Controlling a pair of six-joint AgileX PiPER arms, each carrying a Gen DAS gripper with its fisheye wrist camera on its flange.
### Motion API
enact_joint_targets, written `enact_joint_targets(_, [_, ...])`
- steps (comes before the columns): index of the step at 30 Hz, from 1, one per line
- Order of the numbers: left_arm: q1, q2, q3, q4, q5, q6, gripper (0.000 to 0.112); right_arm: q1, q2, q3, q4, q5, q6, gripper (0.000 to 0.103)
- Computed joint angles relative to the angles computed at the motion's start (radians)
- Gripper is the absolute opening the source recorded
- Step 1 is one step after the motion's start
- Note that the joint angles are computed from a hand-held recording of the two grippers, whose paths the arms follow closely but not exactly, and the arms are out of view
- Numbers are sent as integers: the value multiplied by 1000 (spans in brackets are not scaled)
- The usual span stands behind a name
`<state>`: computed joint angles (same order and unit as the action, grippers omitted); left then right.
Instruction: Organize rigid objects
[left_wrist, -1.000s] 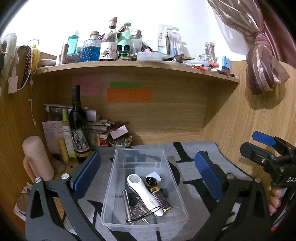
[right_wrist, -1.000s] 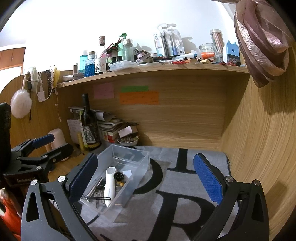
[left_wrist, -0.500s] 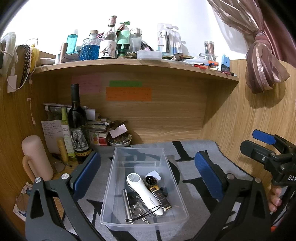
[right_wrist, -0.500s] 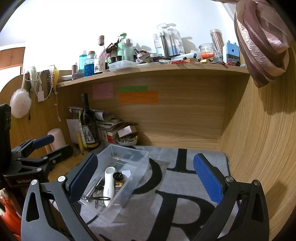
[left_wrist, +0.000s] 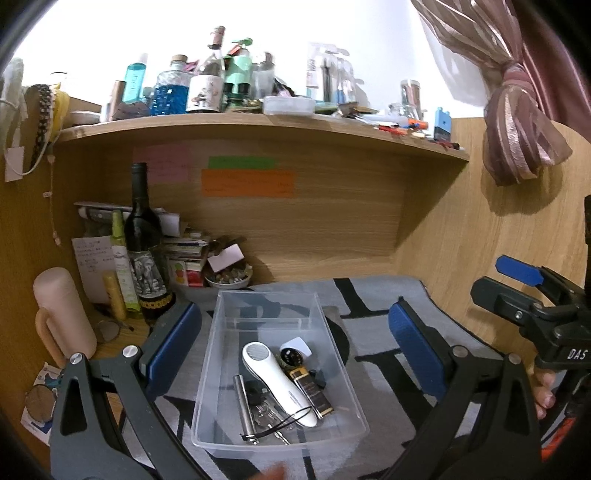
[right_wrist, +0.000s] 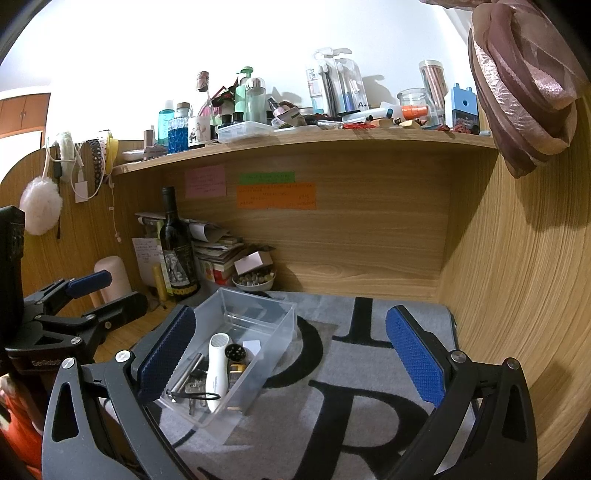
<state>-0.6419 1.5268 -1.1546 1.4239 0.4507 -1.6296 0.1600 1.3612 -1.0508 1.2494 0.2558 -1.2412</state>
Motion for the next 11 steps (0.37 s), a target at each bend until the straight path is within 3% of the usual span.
enact_joint_targets(11, [-7, -3, 3, 8, 14, -11, 103, -42, 30, -37, 4, 53, -24, 103])
